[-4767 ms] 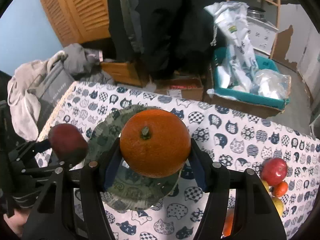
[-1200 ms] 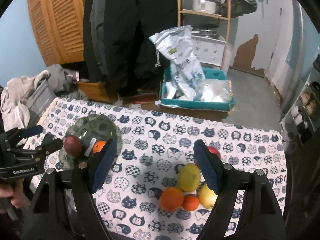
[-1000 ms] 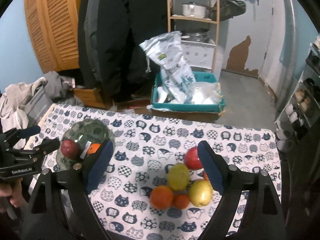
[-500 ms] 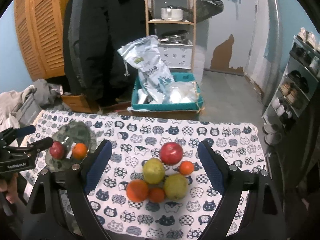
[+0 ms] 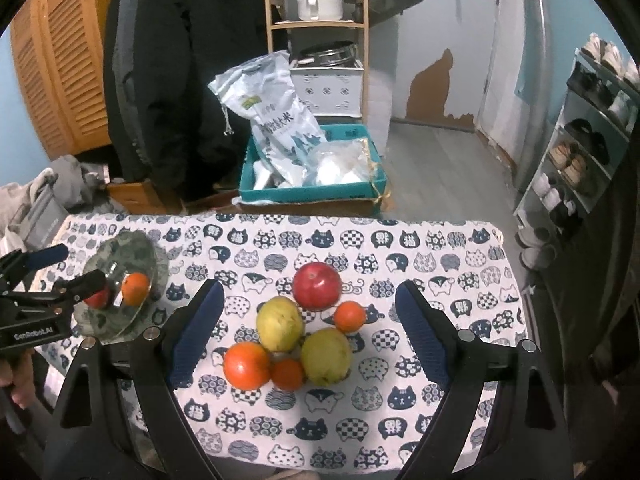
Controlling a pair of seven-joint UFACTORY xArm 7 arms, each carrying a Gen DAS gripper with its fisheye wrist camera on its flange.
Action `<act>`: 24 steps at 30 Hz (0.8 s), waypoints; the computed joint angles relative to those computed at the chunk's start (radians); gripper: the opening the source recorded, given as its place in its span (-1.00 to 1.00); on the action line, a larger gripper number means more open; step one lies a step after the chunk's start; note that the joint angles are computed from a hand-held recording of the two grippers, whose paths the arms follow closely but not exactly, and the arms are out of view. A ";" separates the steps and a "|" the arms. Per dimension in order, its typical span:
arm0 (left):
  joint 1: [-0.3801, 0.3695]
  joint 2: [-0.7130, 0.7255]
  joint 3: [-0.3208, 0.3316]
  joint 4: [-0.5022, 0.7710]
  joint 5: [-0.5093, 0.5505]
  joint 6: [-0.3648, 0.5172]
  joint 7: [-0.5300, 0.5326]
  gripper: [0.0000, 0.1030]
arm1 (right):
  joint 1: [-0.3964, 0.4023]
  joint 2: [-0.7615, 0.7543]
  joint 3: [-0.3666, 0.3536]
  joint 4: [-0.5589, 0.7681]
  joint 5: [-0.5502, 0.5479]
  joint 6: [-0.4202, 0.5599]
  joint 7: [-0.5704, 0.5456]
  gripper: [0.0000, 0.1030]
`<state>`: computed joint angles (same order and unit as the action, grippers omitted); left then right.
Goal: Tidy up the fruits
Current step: 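Withdraw both grippers from the bowl and move back toward the fruit pile, then lower the left gripper onto an orange while the right gripper lowers onto the mango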
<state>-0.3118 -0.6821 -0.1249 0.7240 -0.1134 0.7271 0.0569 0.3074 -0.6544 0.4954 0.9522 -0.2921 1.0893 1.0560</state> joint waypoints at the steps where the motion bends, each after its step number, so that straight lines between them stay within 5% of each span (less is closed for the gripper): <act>1: -0.003 0.003 -0.002 0.000 -0.003 0.000 -0.003 0.70 | 0.002 -0.004 -0.004 -0.006 0.002 0.000 -0.001 0.69; 24: -0.049 0.172 -0.065 -0.035 0.021 -0.040 -0.093 0.71 | 0.066 0.019 -0.110 -0.219 0.141 -0.091 -0.028 0.69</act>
